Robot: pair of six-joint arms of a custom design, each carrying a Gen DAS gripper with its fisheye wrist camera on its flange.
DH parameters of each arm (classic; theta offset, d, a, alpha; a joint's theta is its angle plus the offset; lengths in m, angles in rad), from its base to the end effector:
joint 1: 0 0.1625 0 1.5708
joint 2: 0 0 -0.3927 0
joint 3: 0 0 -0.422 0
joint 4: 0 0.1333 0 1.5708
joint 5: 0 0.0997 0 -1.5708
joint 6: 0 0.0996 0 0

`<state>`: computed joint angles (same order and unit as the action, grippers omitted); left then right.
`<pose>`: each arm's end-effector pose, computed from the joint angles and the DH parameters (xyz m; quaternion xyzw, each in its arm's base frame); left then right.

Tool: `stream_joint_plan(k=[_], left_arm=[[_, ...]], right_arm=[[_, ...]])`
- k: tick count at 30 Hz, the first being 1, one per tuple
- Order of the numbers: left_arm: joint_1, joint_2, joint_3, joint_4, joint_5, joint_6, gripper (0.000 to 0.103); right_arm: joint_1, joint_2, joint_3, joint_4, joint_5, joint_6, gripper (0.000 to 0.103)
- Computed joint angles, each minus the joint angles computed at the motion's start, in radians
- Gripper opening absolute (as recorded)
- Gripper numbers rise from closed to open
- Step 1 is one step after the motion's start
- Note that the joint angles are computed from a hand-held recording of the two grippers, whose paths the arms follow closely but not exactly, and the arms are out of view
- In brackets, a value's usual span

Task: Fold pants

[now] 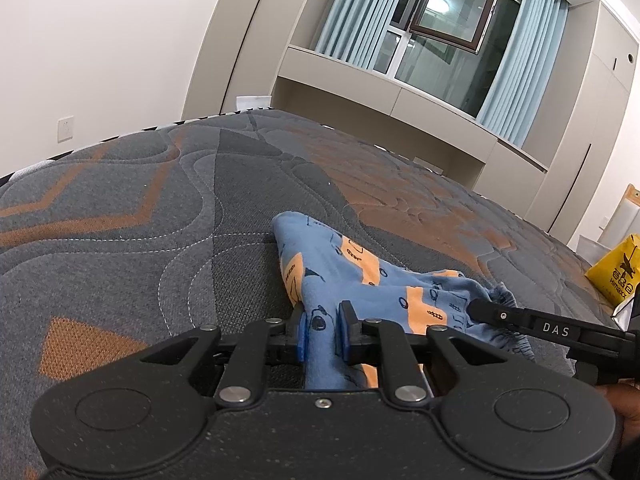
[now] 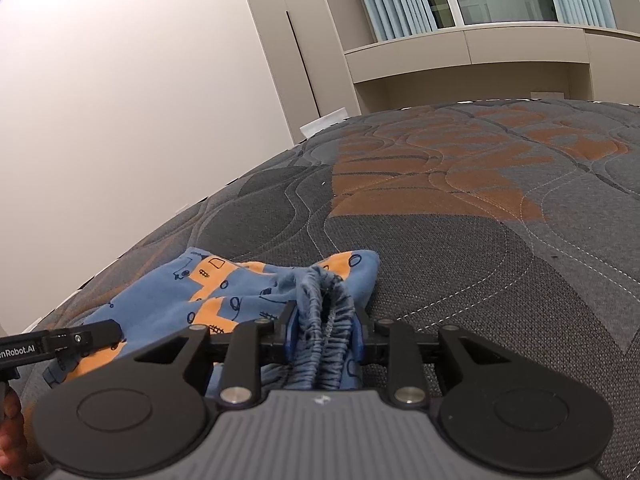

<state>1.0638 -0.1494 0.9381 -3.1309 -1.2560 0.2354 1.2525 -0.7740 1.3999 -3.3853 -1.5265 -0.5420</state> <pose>-0.2562 -0.7994 -0.0768 0.2770 0.8741 -0.3878 0.0936 -0.1047 -0.7576 0.2452 0.1048 -0.8218 0.5164 0.2168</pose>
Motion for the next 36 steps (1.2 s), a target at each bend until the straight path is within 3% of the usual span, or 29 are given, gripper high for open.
stream_joint_plan(k=[5, 9, 11, 14, 18, 22, 25, 36], left_arm=[[-0.001, 0.002, -0.004, 0.007, 0.008, 0.001, 0.019], [-0.002, 0.002, -0.009, 0.025, 0.020, -0.008, 0.024], [-0.003, 0.000, -0.012, 0.042, 0.026, -0.021, 0.040], [-0.010, -0.005, -0.005, 0.038, 0.066, -0.034, 0.061], [-0.021, -0.048, 0.073, -0.014, 0.095, -0.047, 0.079], [-0.041, -0.103, 0.180, -0.082, 0.135, -0.050, 0.093], [-0.062, -0.139, 0.269, -0.163, 0.176, -0.033, 0.102], [-0.138, -0.276, 0.608, -0.335, 0.275, 0.007, 0.102]], right_arm=[[0.001, 0.004, -0.004, -0.002, -0.006, -0.002, 0.032], [0.000, 0.006, -0.006, -0.006, -0.014, 0.000, 0.041], [0.002, 0.007, -0.006, -0.011, -0.027, -0.003, 0.047], [0.007, 0.008, -0.004, -0.017, -0.047, -0.016, 0.071], [0.018, -0.004, 0.030, -0.070, -0.085, -0.042, 0.090], [0.025, -0.048, 0.123, -0.146, -0.093, -0.060, 0.102], [0.030, -0.086, 0.206, -0.216, -0.093, -0.078, 0.103], [0.025, -0.195, 0.526, -0.492, -0.090, -0.086, 0.103]])
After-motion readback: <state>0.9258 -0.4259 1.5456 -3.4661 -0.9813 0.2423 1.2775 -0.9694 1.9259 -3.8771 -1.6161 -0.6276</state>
